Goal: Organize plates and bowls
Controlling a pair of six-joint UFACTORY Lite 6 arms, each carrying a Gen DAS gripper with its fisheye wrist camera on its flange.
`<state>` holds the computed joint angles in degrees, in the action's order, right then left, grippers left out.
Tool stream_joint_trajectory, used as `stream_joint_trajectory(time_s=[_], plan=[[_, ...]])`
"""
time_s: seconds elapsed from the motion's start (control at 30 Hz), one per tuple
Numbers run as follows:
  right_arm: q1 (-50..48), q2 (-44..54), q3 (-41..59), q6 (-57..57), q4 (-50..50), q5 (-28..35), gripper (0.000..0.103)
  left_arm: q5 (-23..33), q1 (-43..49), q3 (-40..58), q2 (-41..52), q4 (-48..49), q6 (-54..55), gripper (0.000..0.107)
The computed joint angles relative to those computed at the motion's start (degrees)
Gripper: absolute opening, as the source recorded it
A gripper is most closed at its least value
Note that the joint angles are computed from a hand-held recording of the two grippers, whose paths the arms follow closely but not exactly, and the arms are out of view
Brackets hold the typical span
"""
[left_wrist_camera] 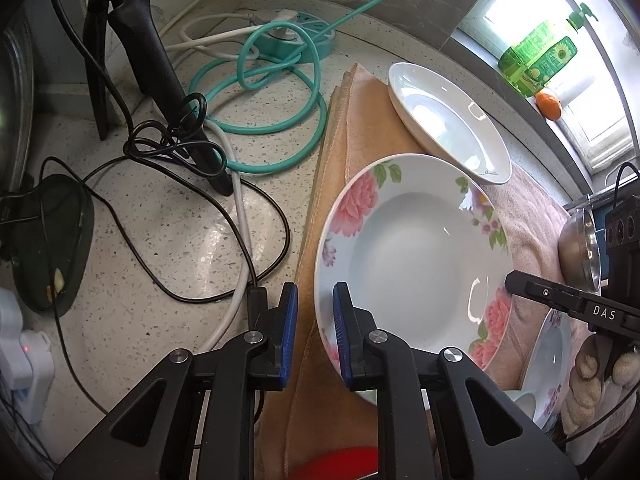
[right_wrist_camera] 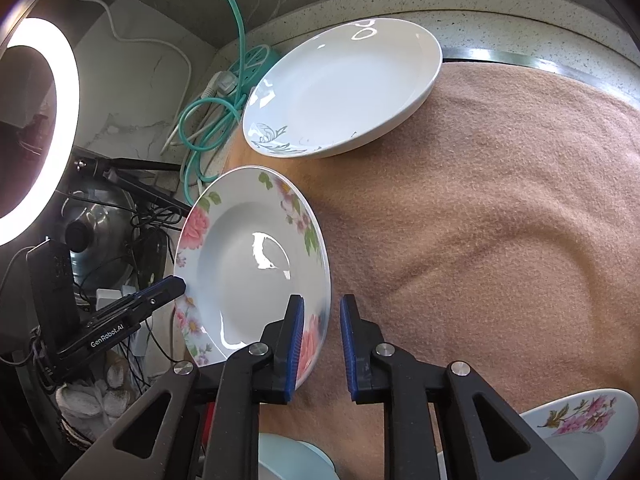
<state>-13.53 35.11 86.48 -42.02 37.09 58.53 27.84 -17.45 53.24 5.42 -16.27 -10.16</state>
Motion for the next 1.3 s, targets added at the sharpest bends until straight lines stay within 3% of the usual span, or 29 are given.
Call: stream_joint_trajectory(time_s=[0.3, 1.3], plan=[[0.8, 0.6, 0.0, 0.3, -0.2, 0.0, 0.01, 0.0, -1.5, 1.1, 1.2, 1.2, -1.0, 0.013], [1.8, -2.8, -2.8, 0.6, -3.1, -3.5, 0.01, 0.5, -5.2, 1.5, -1.3, 8.7, -10.0, 0.013]])
